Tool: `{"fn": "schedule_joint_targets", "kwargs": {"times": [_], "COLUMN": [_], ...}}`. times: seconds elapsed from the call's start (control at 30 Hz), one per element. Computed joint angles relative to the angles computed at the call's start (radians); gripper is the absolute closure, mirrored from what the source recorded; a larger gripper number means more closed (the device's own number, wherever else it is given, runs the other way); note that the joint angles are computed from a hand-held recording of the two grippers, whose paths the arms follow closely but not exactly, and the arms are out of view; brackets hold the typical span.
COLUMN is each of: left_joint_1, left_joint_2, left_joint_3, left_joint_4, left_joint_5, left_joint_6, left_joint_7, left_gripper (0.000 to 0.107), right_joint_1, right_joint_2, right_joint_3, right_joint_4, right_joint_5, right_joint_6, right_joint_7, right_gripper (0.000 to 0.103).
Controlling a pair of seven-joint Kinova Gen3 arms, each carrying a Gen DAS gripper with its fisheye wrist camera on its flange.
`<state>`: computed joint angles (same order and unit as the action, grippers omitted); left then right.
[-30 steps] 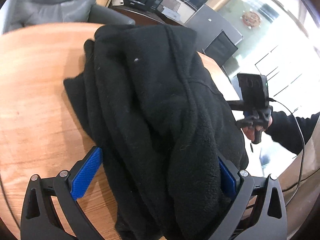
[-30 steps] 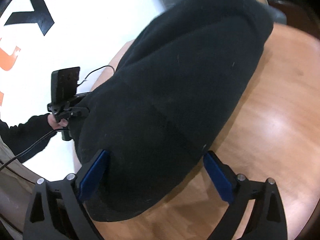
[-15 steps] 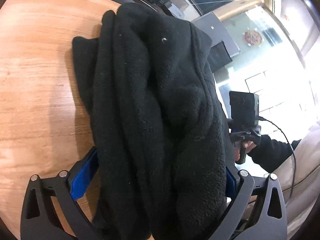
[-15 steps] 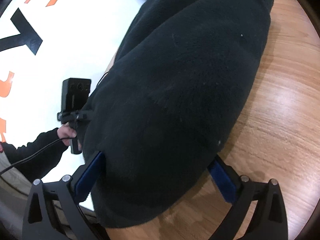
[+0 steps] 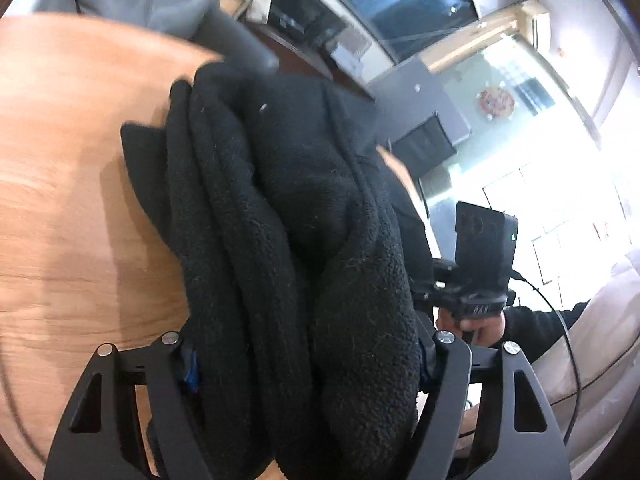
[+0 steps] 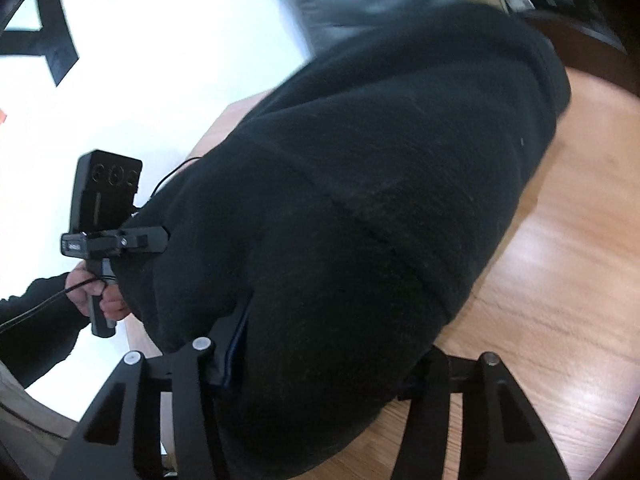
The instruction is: Fold clothes
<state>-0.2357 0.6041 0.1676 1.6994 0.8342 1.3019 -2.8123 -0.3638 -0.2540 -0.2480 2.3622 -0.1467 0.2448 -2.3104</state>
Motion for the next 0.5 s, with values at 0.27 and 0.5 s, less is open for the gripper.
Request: {"fn": "schedule_joint_targets", "kwargs": {"times": [0.27, 0.5], "left_joint_1": [-0.179, -0.202], "left_joint_2": [-0.042, 0.143], "left_joint_3": [-0.041, -0.070], "left_joint_4": [-0.220, -0.544], "left_joint_5": [0.084, -0.026], "left_joint_6": [0.062, 0.040], "left_joint_7": [-0.025, 0.117], "left_gripper": [0.034, 0.030], "right_joint_1": [0.168, -0.060], "right_joint_2": [0.192, 0.512], "right_joint_3": [-0.184, 0.056], "right_joint_4": [-0.261, -0.559], "right_joint_5": [0.298, 0.362], "right_joint_6": [-0.068, -0.096], "right_joint_7": [-0.118, -0.036], "right_gripper": [0.048, 0.044]}}
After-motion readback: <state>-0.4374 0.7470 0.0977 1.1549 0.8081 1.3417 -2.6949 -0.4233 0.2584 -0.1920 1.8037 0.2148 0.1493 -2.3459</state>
